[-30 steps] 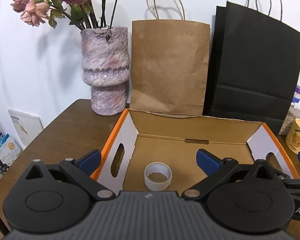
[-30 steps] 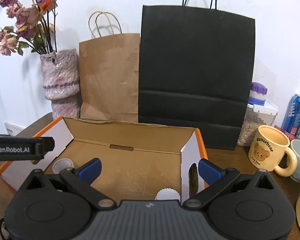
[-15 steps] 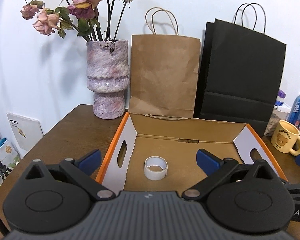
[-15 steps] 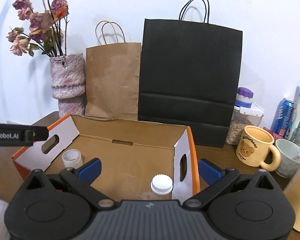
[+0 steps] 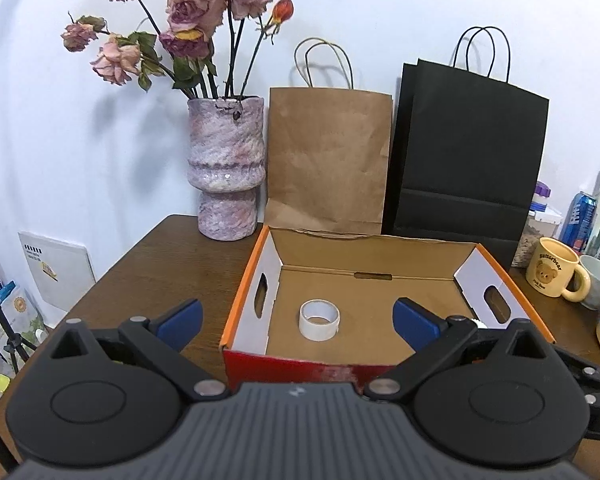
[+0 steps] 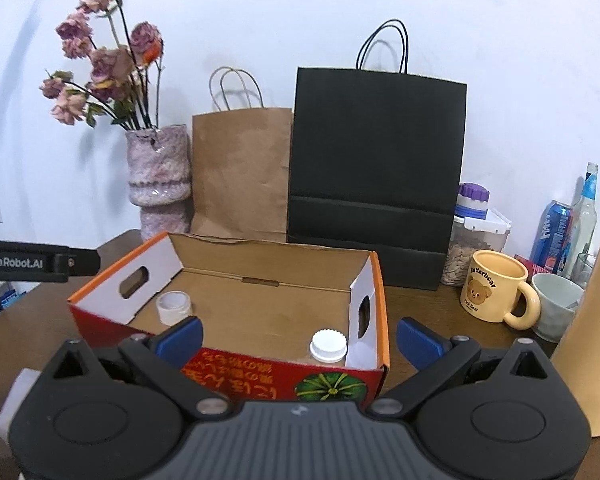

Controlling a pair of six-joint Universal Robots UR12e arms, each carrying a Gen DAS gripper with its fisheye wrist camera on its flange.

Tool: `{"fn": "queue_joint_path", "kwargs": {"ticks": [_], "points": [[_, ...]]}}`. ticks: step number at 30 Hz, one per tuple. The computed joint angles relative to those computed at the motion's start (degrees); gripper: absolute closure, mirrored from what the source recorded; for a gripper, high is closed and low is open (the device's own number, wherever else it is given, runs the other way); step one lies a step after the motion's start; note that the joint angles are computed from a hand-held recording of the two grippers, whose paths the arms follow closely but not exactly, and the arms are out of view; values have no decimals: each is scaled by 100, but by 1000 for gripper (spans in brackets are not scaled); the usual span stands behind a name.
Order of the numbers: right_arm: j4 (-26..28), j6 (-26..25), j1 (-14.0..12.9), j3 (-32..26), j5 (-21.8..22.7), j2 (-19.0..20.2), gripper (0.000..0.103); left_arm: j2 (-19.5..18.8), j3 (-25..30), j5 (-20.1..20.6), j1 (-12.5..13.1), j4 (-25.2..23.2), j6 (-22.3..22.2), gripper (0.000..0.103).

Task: Organize rigid objects
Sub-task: 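Move both grippers back from the box toward the remaining table objects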

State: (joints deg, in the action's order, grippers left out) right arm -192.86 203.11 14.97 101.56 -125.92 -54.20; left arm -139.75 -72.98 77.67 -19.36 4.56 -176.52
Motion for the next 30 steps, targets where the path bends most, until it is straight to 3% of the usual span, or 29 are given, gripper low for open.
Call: {"fn": "queue_joint_path", "kwargs": {"ticks": [15,30], "points": [[103,216,322,383,-444,-215,0,428,-809,-242,173,381,379,0],[950,944,559,839,-228,-429,0,654,-1480,-305,297,258,925,0]]}}
